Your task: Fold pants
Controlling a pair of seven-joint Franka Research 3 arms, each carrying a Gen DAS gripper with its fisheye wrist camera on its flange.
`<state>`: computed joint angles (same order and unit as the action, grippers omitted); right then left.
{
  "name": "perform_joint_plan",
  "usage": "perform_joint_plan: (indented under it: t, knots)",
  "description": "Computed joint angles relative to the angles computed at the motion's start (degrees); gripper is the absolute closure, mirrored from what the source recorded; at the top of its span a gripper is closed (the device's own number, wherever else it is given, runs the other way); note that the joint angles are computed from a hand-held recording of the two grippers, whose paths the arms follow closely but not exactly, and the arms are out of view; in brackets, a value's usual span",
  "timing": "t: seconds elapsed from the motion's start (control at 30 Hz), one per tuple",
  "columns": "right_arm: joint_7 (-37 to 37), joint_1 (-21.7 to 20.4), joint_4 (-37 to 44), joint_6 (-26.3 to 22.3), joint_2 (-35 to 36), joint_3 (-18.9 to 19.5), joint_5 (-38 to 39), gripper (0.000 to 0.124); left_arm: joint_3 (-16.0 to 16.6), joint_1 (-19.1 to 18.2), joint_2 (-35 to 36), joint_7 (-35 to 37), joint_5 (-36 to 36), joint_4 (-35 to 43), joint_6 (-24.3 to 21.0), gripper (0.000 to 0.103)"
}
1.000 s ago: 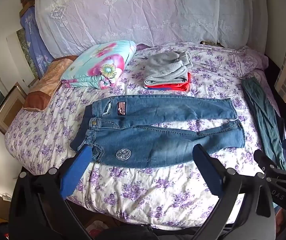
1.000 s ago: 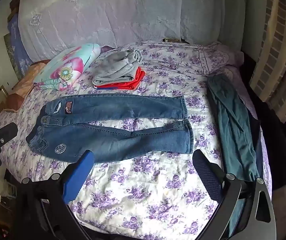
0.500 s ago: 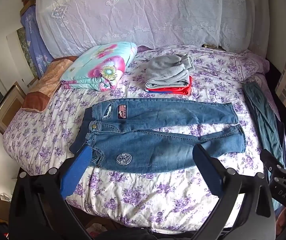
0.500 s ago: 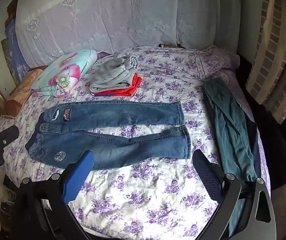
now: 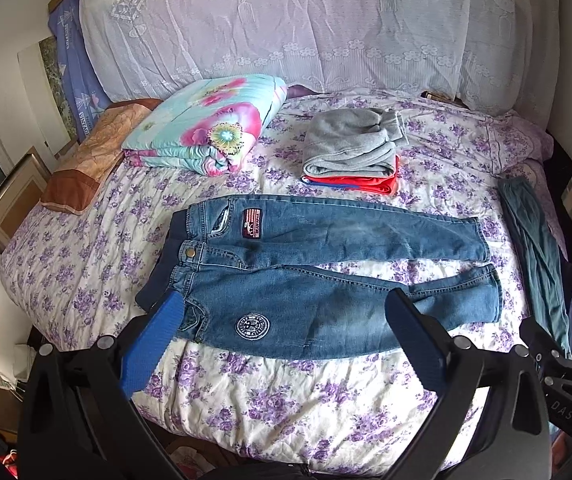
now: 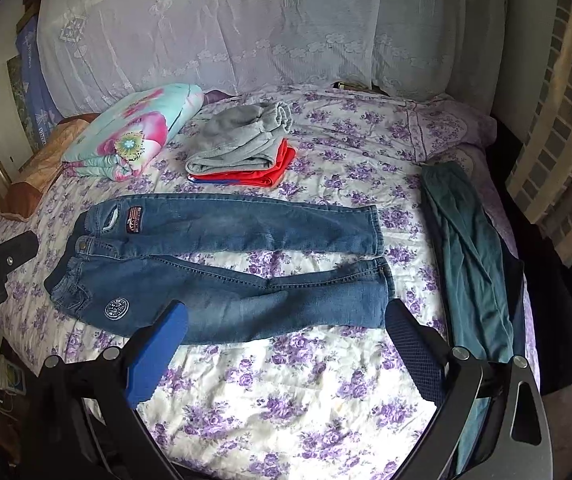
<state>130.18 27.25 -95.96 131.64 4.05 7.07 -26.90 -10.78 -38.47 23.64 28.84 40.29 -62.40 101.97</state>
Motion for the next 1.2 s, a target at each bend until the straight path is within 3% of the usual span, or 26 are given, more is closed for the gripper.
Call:
perform_joint_plan:
  t: [0.5, 0.93, 1.2]
  knots:
    - [3.0, 1.1, 4.5, -2.7, 3.5, -1.2, -1.7, 0.024, 1.5, 1.1, 4.5, 6.6, -2.2, 5.0, 3.8, 0.005]
    - [2.9, 1.9, 5.8, -3.4, 4.7, -1.9, -0.5, 0.024, 3.1, 0.4, 7.2, 9.5, -3.4, 9.5, 2.9, 0.005]
    - [0.8, 2.3, 5.8, -3.2, 4.9, -1.6, 0.2, 0.024, 2.4, 1.4, 2.8, 5.4, -3.0, 1.4, 5.9, 0.005]
